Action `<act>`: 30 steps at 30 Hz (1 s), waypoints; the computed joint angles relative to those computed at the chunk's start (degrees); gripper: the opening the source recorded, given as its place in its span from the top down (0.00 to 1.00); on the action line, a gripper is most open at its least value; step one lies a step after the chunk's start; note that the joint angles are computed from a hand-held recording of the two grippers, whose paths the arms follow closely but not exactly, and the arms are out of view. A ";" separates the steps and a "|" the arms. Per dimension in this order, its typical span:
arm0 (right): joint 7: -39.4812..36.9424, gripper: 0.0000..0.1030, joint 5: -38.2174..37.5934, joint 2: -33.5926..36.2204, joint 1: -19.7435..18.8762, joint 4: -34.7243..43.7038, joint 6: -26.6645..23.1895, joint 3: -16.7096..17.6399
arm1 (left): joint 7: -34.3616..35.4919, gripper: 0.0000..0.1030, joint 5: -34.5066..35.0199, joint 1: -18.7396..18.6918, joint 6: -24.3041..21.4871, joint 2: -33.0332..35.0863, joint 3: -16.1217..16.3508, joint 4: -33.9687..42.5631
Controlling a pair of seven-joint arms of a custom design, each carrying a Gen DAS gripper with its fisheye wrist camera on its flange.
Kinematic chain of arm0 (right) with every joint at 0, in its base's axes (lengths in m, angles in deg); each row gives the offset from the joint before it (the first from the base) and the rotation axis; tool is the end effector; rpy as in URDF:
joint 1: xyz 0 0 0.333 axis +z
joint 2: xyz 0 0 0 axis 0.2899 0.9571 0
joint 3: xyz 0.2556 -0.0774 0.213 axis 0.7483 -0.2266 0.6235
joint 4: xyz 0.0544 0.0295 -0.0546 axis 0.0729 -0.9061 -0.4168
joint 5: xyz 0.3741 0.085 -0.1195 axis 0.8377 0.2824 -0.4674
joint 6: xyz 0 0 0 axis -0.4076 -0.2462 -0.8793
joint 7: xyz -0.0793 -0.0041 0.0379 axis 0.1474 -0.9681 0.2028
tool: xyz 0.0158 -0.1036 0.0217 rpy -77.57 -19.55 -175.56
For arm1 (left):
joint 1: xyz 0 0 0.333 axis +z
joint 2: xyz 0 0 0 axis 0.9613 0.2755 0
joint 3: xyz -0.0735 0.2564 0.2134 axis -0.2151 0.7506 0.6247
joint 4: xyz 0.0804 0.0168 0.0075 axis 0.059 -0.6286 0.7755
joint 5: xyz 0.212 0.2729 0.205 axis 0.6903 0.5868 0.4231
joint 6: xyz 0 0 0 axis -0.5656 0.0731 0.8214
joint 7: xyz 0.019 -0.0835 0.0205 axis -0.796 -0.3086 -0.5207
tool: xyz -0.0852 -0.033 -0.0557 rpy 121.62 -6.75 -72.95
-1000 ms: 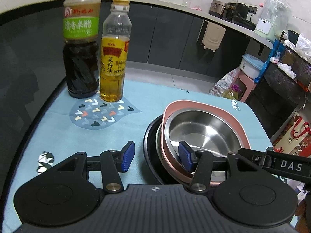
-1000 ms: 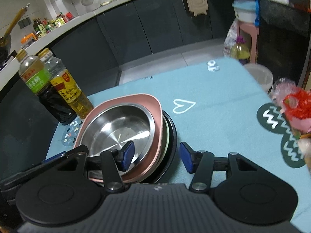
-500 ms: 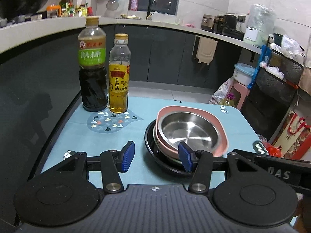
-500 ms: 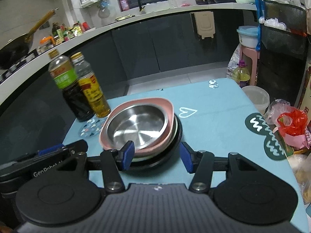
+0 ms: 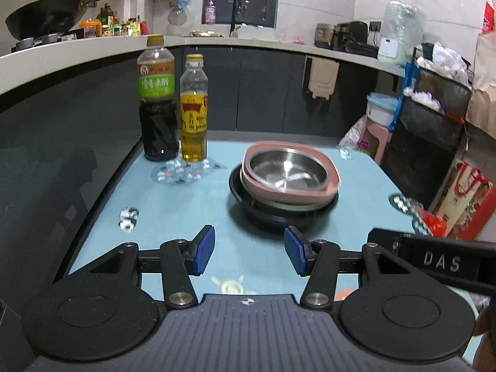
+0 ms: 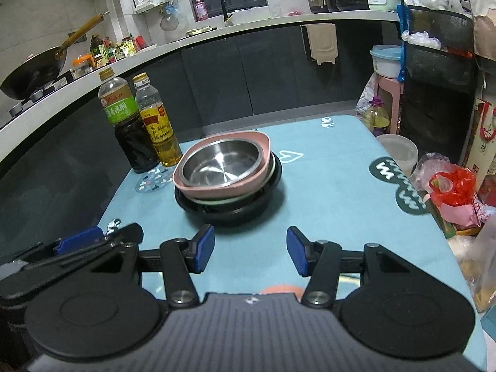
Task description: Organize plates and bowls
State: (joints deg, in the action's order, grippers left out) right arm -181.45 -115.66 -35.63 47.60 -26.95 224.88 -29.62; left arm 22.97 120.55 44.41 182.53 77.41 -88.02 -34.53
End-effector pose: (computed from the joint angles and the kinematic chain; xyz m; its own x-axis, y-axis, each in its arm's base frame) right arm 0.5659 0.3898 0.4816 -0.1917 -0.9558 -0.2228 -0.5957 0.2938 -0.7475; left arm 0.5860 -0.4480 0.4672 -0.2751 -0.9591 0.0674 -0.5402 0.0962 -0.8360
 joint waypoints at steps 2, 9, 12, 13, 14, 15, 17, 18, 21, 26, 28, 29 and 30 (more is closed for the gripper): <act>0.58 0.52 -0.15 -0.60 0.45 -0.82 -0.86 0.18 | -0.59 0.54 0.21 -0.09 -0.03 -1.21 -0.08 -1.95; 2.49 0.52 -2.97 -2.03 1.99 -1.80 -4.72 1.27 | -4.68 0.54 3.49 0.08 0.04 -5.06 -0.73 -7.05; 3.90 0.52 -4.94 -2.60 2.56 -2.26 -5.89 1.61 | -8.18 0.54 7.71 -0.01 0.13 -6.48 -0.70 -8.35; 4.30 0.52 -5.44 -2.77 2.63 -2.43 -6.17 1.73 | -9.04 0.54 8.73 0.17 0.07 -6.78 -0.93 -8.65; 4.74 0.52 -5.86 -2.97 2.71 -2.61 -6.52 1.87 | -9.62 0.54 9.40 0.46 0.06 -7.06 -1.25 -8.91; 4.94 0.52 -6.04 -3.03 2.68 -2.67 -6.69 2.00 | -10.10 0.54 9.82 0.73 -0.04 -7.27 -1.59 -9.08; 5.40 0.52 -6.28 -3.23 2.63 -2.86 -7.01 2.22 | -10.74 0.54 10.40 1.23 -0.27 -7.52 -2.14 -9.27; 5.64 0.52 -6.47 -3.31 2.63 -2.94 -7.18 2.31 | -10.98 0.54 10.66 1.44 -0.35 -7.62 -2.36 -9.33; 6.31 0.52 -7.03 -3.54 2.63 -3.11 -7.56 2.53 | -11.56 0.54 11.27 1.79 -0.96 -7.75 -2.84 -9.34; 6.28 0.52 -7.09 -3.46 2.49 -2.96 -7.67 2.77 | -12.18 0.54 12.11 1.98 -2.11 -7.88 -3.35 -9.32; 6.05 0.52 -6.99 -3.32 2.50 -2.76 -7.66 2.82 | -12.51 0.54 12.28 2.13 -2.10 -7.96 -3.46 -9.39; 5.97 0.52 -7.04 -3.24 2.54 -2.64 -7.67 2.83 | -12.70 0.54 12.41 2.20 -2.06 -7.96 -3.48 -9.38; 5.86 0.52 -7.02 -3.16 2.57 -2.53 -7.70 2.83 | -12.92 0.54 12.59 2.24 -2.06 -7.99 -3.48 -9.43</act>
State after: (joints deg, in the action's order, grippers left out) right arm -175.59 -122.68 -38.78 50.18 -29.48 217.17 -26.78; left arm 10.04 133.14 46.66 180.48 69.41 -91.50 -43.96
